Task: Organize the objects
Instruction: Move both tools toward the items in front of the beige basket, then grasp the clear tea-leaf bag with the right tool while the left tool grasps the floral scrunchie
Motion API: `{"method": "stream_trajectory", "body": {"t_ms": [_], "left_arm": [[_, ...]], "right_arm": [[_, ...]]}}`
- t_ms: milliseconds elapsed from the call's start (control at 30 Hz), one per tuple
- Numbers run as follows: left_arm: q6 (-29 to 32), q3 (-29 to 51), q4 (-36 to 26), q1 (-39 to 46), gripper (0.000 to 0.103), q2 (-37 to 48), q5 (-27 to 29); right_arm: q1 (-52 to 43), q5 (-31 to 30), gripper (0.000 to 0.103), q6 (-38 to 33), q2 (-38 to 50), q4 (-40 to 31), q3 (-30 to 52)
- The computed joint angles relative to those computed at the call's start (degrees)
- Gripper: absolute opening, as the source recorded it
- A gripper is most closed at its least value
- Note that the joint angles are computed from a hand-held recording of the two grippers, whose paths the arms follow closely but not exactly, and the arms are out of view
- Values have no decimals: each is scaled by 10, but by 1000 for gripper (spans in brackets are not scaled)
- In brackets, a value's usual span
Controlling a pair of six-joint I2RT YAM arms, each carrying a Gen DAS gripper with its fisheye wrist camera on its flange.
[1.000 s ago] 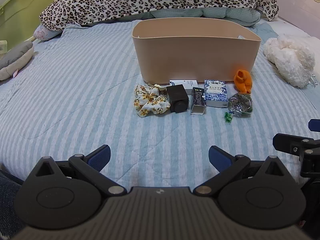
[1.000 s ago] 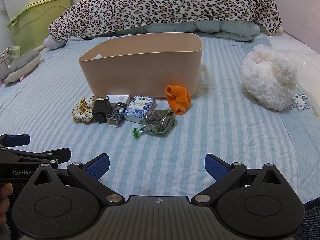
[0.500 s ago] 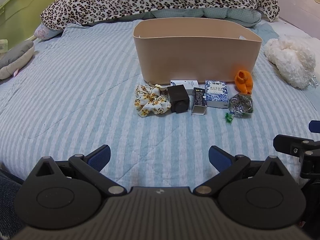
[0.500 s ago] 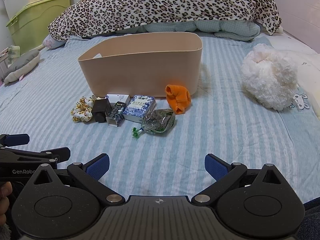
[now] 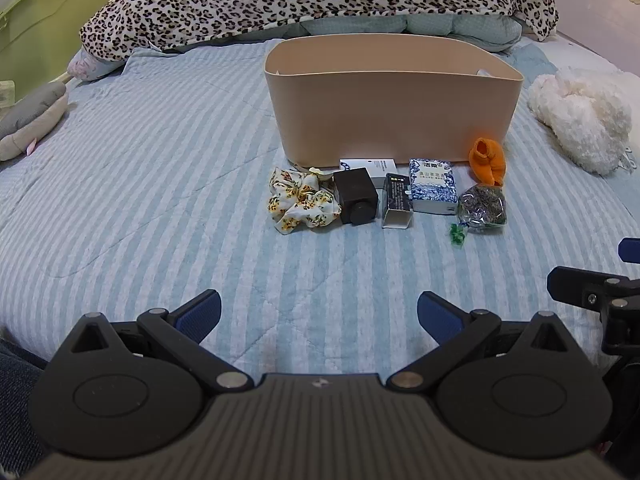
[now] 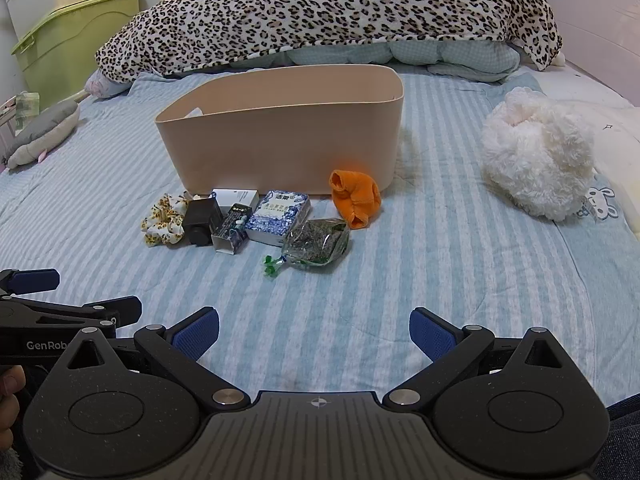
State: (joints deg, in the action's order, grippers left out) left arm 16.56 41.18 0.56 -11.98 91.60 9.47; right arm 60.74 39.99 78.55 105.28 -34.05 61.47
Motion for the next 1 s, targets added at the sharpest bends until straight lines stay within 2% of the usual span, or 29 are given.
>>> {"method": "stream_trajectory", "body": {"t_ms": [433,600,700,867,1000], "left_arm": [[-6,2,4,-11,103,6,-1],[-9,10,0,-9,103,12,1],[-13,20,-5,-8,103,19,2],[-15,39,-3,-12,103,39,-6],[-20,68,-9,-12,103,65,-10]], "right_arm": [[-4,2,103,-2,3,-2,4],[-17,-23,103,-4,-21,57,-34],[-22,-22,103,-4,-21,61,-37],[-35,-20,103,-29,-8,53,-22],[-55,-33,103,-66,-6,73,-22]]}}
